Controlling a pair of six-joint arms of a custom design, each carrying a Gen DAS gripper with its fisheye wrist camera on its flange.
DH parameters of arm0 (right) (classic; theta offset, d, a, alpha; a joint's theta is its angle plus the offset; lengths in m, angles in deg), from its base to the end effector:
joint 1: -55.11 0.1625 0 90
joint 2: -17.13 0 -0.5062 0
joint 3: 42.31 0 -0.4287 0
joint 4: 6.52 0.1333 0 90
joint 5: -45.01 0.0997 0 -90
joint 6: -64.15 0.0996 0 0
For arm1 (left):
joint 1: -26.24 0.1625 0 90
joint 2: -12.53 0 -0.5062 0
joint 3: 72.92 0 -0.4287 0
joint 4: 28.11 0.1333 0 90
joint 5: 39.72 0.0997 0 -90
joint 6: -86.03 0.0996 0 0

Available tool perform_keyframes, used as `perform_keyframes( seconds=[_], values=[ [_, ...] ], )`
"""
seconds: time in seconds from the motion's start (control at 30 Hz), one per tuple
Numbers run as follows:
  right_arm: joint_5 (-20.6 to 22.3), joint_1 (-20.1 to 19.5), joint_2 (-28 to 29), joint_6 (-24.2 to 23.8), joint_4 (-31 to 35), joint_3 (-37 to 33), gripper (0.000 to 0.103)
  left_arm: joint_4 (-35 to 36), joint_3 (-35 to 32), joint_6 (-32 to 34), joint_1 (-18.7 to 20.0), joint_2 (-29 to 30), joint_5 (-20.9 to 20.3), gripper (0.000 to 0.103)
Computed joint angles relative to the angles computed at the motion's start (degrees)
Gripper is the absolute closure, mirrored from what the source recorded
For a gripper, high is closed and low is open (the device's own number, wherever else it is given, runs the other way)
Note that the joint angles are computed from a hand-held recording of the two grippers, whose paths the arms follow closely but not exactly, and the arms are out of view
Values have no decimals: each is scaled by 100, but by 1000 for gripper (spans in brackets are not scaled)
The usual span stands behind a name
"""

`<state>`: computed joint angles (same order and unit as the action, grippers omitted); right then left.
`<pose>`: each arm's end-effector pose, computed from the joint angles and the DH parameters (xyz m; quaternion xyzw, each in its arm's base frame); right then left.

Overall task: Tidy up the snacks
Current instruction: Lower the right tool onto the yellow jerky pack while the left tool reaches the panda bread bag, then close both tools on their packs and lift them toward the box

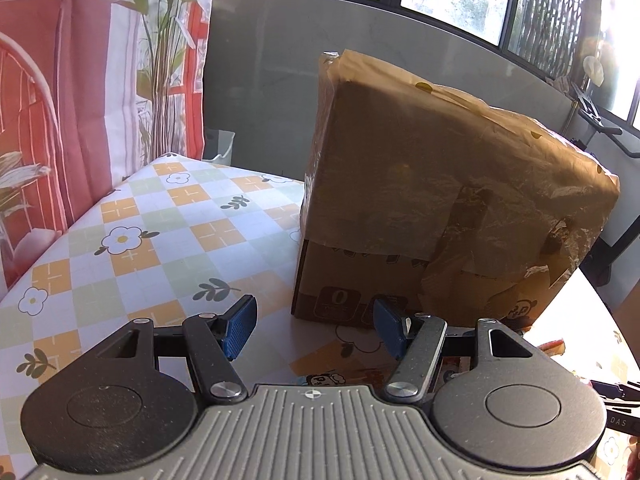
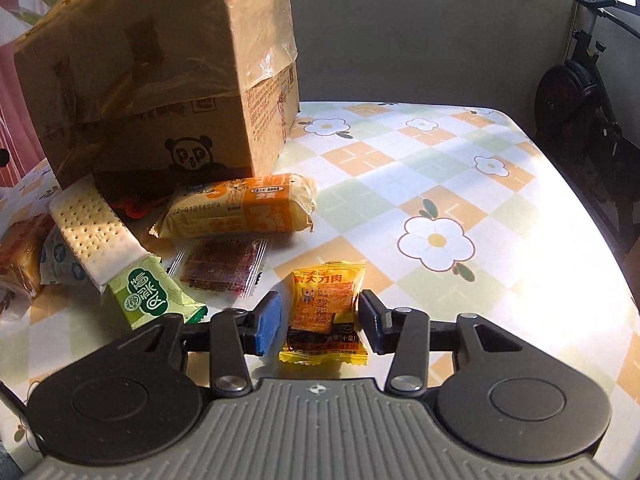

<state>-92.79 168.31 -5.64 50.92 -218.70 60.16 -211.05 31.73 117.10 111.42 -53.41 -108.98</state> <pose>0.3155 -0.5851 -0.0454 0.1269 -0.8553 0.3628 0.3474 0.1113 -0.6865 0.3831 0.1917 0.8582 -0.4002 0.2578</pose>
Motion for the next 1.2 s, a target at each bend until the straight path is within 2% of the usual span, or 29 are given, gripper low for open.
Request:
perform_keyframes(
  seconds=[0.07, 0.1, 0.2, 0.3, 0.43, 0.57, 0.8, 0.87, 0.93, 1.2],
  values=[
    [-17, -13, 43, -21, 15, -74, 59, 80, -14, -8, 12, 17, 34, 35],
    [-6, -14, 46, -37, 5, -82, 65, 114, -19, -2, 18, 26, 51, 35],
    [182, -36, 38, -66, 61, -110, 67, 231, -6, -1, 20, 47, 118, 35],
    [190, -31, 115, -160, 48, -247, 67, 362, 6, 40, 24, 51, 118, 34],
    [355, -80, 281, -532, -486, -454, 67, 535, 14, 66, 27, 52, 98, 31],
    [448, -111, 382, -707, -795, -506, 68, 669, 28, 32, 29, 44, 110, 30],
    [608, -162, 429, -673, -1462, -335, 68, 1036, -2, -95, -7, 61, 225, 29],
    [605, -177, 417, -593, -1463, -312, 68, 1148, 14, -86, -26, 72, 256, 28],
    [650, -179, 422, -631, -1513, -309, 68, 1052, 69, 31, -55, 91, 320, 23],
    [719, -180, 436, -699, -1479, -304, 68, 1215, 46, 9, -85, 145, 553, 18]
  ],
)
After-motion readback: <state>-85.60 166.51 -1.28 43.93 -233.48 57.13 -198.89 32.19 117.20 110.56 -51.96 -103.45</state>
